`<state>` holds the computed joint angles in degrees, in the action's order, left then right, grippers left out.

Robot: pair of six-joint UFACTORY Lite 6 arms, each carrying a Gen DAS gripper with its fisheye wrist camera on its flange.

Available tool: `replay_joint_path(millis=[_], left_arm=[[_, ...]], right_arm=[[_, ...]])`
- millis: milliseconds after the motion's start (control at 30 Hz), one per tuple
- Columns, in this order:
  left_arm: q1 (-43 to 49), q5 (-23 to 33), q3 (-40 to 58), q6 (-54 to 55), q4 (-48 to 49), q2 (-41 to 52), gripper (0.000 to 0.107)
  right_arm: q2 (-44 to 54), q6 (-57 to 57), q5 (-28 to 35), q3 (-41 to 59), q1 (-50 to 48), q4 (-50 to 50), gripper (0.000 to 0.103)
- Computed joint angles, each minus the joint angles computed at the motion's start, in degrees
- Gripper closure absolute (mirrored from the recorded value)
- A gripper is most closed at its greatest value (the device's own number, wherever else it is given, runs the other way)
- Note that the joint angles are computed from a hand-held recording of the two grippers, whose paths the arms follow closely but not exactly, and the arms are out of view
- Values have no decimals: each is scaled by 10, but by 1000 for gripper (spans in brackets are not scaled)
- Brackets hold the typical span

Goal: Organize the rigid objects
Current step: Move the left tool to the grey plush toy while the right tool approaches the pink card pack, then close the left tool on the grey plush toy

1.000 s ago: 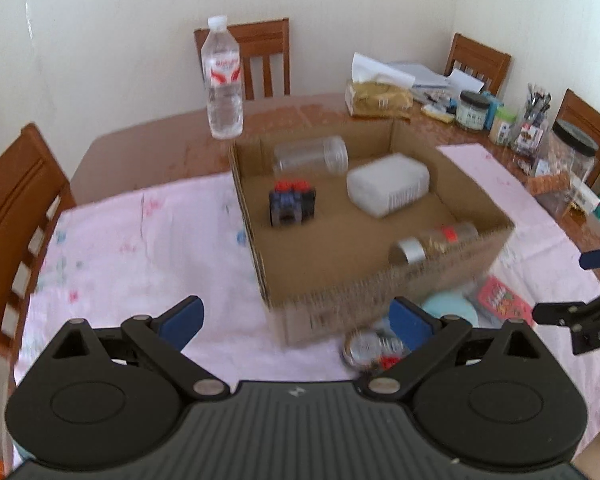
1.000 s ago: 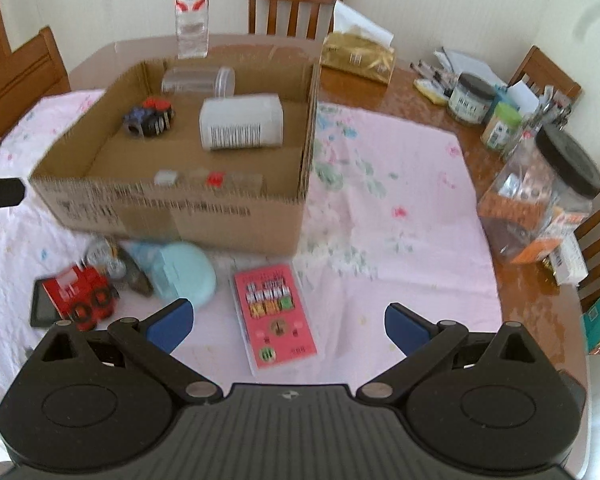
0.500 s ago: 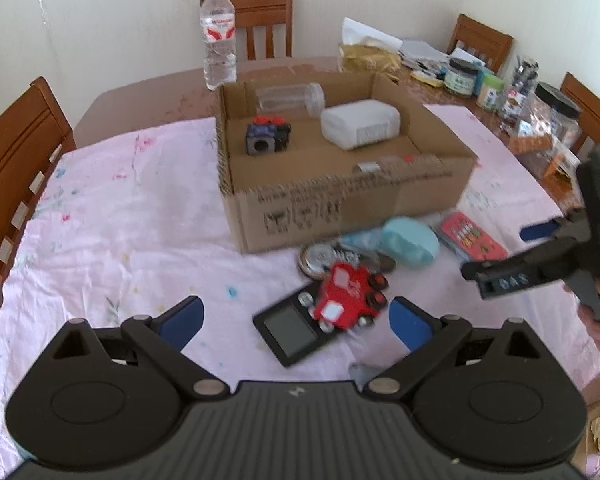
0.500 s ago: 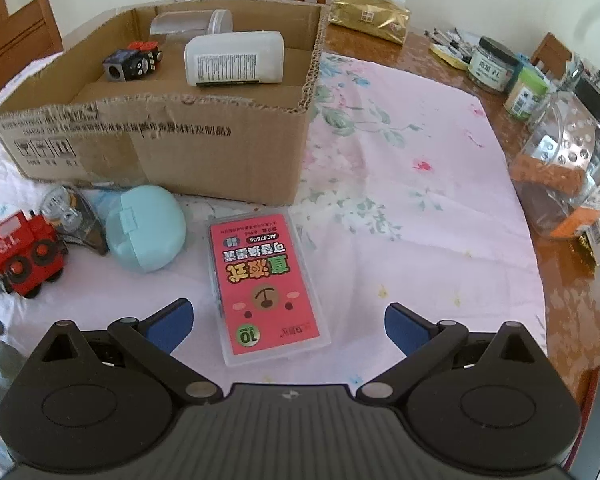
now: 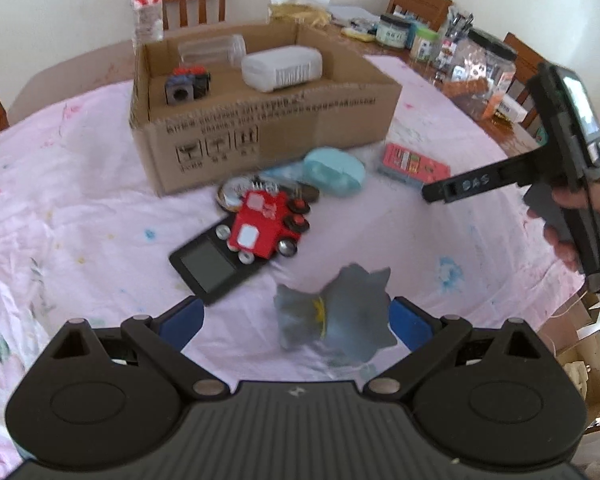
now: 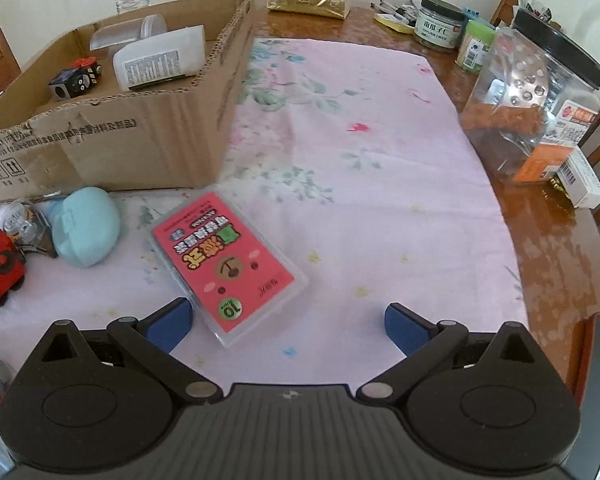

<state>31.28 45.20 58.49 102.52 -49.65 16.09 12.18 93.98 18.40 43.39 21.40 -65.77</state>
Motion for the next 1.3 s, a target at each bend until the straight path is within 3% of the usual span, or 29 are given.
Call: replay_joint_path(millis=[200,400,500,600,733,867,1067,1167,1300], left_arm=[[-19,-50,-67,-2,-37,-35,8],[-73,-148,-146,12,-109,-78,9],[-91,-182,-169,32,-147,-93,16],[-99,-185,-170,28,-145,-90,34],[-99,-178,-162,11,-129,-85,35],[-89,-173,-145,-4,-101,-74,35],[-55,-163,-115,-14,-63,-58,35],[-34,-154,-89,-20,-48,-42,35],[-11,-142,-51,-26,-30,-16,35]], right_arm=[[-23,8,-42,-31,-33,-65,0],[-34,18,-75,-46,-56,-127,0],[-39,78,-79,-56,-57,-195,0],[-41,121,-81,-61,-59,-244,0],[-47,219,-83,-75,-63,-351,0],[-43,91,-95,-61,-79,-235,0],[-47,-22,-53,-56,-87,-65,0],[-53,-26,-30,-57,-60,-51,0],[-42,-21,-46,-37,-26,-36,0]])
